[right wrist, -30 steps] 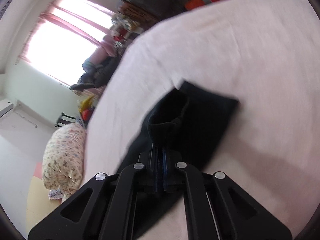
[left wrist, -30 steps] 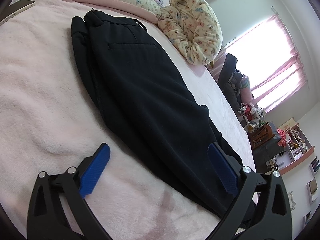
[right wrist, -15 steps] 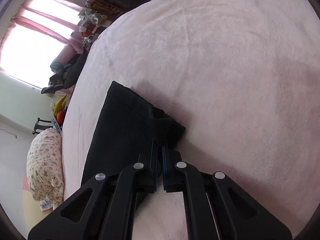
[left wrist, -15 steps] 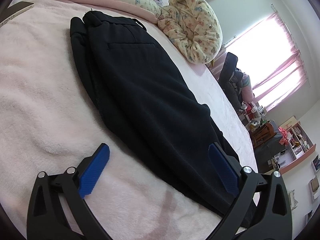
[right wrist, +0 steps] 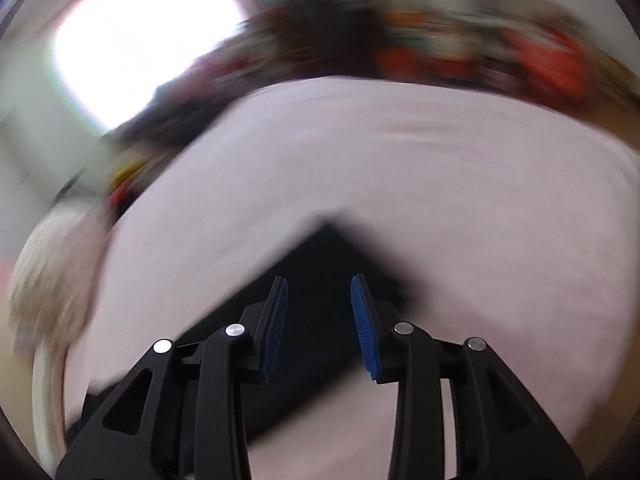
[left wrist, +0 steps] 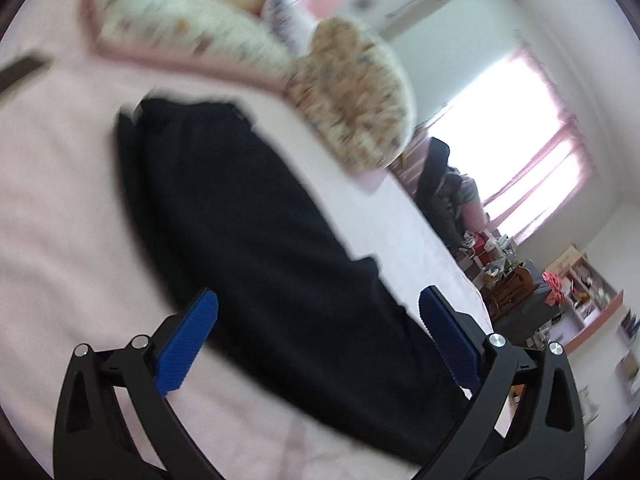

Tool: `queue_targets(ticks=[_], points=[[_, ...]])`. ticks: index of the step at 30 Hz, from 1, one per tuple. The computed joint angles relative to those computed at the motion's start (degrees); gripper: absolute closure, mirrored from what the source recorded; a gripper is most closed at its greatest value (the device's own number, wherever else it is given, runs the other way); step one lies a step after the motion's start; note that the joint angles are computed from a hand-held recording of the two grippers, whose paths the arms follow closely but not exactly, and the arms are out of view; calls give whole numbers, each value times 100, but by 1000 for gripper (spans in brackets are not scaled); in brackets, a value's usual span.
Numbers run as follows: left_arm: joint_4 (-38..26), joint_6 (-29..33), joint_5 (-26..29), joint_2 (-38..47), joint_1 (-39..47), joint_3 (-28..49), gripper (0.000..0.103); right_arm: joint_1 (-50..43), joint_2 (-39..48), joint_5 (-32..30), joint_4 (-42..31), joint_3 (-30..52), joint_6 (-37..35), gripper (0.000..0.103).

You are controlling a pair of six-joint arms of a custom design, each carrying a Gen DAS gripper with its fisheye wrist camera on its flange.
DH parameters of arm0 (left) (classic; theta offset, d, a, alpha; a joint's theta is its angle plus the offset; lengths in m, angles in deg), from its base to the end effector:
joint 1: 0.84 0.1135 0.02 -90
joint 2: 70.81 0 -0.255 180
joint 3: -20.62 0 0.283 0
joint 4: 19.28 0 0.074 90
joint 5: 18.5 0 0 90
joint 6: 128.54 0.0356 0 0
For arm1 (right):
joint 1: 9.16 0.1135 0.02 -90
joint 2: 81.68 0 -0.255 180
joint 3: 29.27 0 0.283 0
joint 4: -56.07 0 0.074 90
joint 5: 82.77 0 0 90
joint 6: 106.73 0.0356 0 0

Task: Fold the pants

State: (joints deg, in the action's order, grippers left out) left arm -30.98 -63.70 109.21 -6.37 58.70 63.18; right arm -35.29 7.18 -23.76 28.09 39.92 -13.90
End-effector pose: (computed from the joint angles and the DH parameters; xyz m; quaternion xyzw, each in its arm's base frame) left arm 0.1494 0.2111 0.1816 -0.4489 0.7192 -0.1399 0.5115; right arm 0.3239 -0.1385 0.1959 0.1312 0.8942 0.1737 0.3912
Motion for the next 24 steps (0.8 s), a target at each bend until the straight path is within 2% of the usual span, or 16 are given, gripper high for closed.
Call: queue_targets(ticks=[3, 6, 8, 9, 11, 13, 17, 21, 23, 24], points=[[69, -150, -11, 497, -302, 428, 2, 1272, 98, -347, -890, 431, -807, 65], [-9, -51, -15, 1243, -421, 869, 2, 2822, 601, -245, -1445, 1049, -1177, 65], [-29, 32, -177, 1583, -308, 979, 2, 3789, 1136, 112, -1601, 1645, -1368, 65], [-124, 47, -215, 1735, -231, 1075, 2, 4308, 1435, 495, -1528, 1981, -1587, 65], [-414, 189, -71, 2090, -33, 1390, 2, 4940, 1955, 1025, -1548, 2560, -2139, 65], [-566, 468, -128, 2178, 10, 1512, 2, 5430, 2534, 1484, -1831, 3210, -2628, 65], [-863, 1086, -275, 2207, -51, 1639, 2, 5891, 3834, 2154, -2753, 4874, -2944, 65], [-965, 1282, -384, 2238, -103, 1690, 2, 6065, 4460, 2521, -3140, 5501, -3125, 65], [-986, 1352, -439, 2244, -130, 1699, 2, 6044, 4638, 2616, -3300, 5697, -3105, 71], [-998, 1363, -467, 2243, -150, 1707, 2, 6003, 4678, 2543, -3293, 5685, -3057, 97]])
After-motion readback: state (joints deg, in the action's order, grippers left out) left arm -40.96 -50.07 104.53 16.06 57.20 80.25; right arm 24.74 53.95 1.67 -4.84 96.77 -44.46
